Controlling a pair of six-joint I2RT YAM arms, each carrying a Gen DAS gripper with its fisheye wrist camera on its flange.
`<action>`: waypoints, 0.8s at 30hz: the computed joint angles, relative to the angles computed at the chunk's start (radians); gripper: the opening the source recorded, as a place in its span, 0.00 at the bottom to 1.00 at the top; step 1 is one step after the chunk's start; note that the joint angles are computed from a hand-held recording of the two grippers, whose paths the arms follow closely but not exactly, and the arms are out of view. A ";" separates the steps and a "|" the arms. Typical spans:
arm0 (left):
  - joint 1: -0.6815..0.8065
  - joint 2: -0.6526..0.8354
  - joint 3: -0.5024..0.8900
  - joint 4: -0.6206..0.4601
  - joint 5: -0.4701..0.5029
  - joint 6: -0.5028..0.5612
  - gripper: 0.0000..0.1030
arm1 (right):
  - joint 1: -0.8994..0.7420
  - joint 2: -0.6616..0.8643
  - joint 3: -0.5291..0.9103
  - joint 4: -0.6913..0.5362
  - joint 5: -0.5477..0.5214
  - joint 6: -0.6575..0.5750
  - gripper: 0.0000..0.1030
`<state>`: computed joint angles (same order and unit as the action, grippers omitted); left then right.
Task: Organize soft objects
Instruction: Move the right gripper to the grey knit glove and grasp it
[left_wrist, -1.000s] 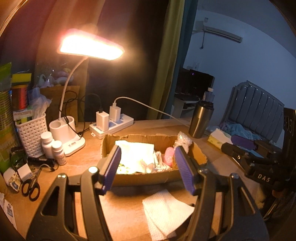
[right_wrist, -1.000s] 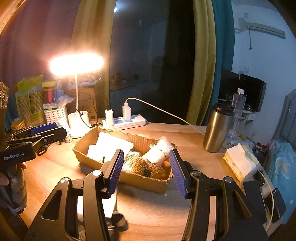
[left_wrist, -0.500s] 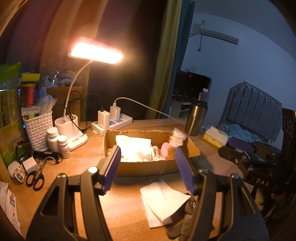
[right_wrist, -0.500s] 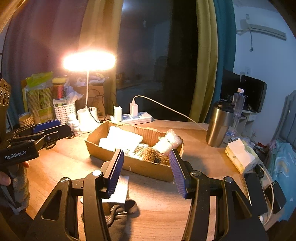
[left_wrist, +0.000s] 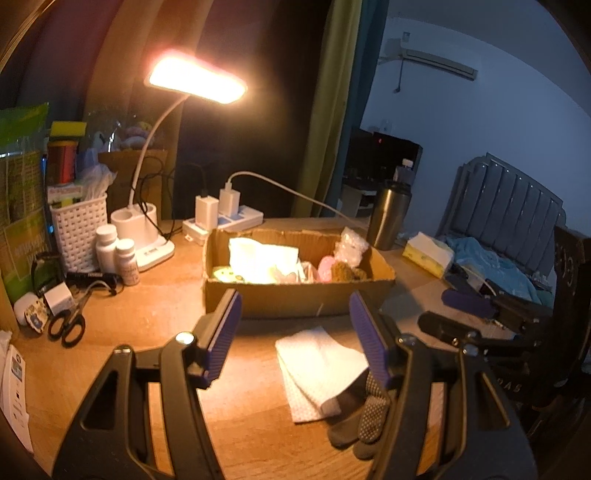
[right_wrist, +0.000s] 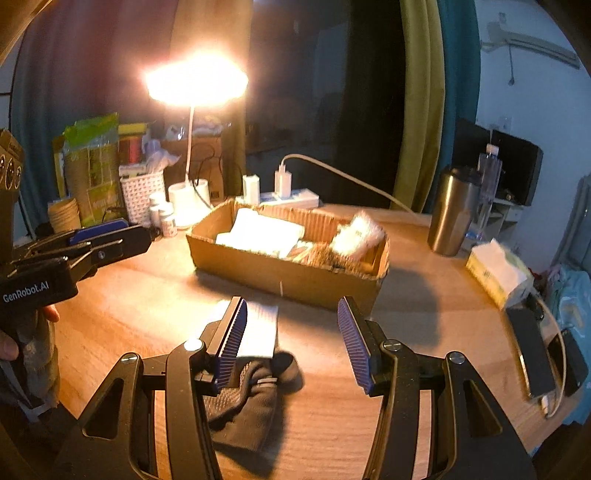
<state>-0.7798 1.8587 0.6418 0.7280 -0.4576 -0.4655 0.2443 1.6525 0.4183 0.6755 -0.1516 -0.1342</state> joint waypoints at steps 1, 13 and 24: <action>-0.002 0.008 0.001 0.001 0.000 -0.003 0.61 | 0.000 0.013 0.001 0.003 -0.003 -0.001 0.53; -0.008 0.112 0.062 -0.033 0.027 -0.037 0.61 | 0.019 0.205 0.051 0.017 -0.040 -0.012 0.53; -0.001 0.197 0.168 -0.141 0.059 -0.054 0.61 | 0.036 0.331 0.135 -0.061 -0.037 -0.057 0.46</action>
